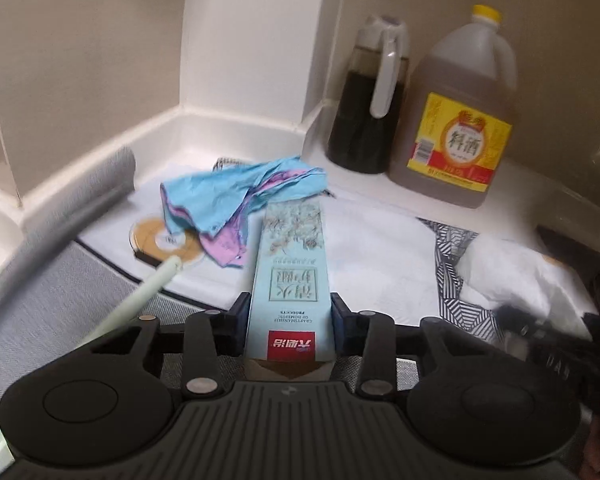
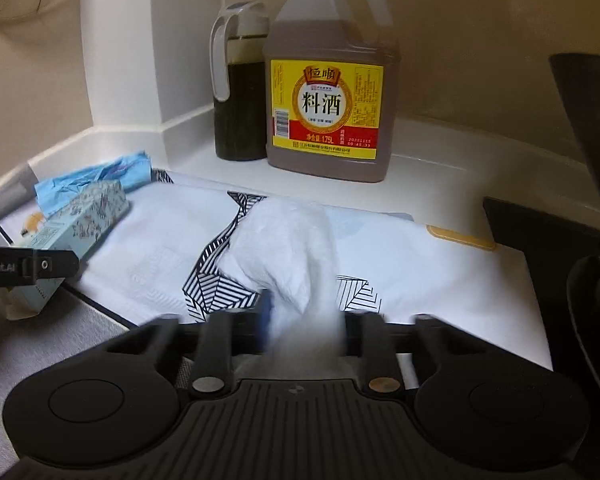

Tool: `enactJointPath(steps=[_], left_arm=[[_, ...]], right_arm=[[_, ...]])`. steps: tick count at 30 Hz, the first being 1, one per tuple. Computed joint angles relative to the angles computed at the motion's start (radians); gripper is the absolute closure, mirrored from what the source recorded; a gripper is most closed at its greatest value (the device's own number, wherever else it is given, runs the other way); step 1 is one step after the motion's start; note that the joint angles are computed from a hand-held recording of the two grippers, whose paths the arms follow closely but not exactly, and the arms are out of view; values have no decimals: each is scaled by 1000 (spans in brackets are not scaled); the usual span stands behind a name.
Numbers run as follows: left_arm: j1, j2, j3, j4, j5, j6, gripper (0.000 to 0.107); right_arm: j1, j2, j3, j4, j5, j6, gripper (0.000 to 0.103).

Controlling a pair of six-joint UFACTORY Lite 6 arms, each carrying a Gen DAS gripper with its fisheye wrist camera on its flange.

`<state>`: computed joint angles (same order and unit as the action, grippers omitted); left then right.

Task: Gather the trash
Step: 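Close the right tool on the white tissue while the left closes on the printed toothpaste box, then carry the tissue in the right tool and box in the left down toward the bin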

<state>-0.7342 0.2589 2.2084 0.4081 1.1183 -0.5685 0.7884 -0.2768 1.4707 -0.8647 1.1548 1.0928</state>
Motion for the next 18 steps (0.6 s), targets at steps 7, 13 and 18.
enactJointPath(steps=[7, 13, 18], left_arm=[[-71, -57, -48, 82, 24, -32, 63], [-152, -70, -6, 142, 113, -57, 63], [-250, -80, 37, 204, 206, -106, 63]], right_arm=[[3, -62, -65, -57, -58, 85, 93], [17, -81, -86, -81, -80, 111, 93], [27, -88, -96, -91, -88, 124, 93]])
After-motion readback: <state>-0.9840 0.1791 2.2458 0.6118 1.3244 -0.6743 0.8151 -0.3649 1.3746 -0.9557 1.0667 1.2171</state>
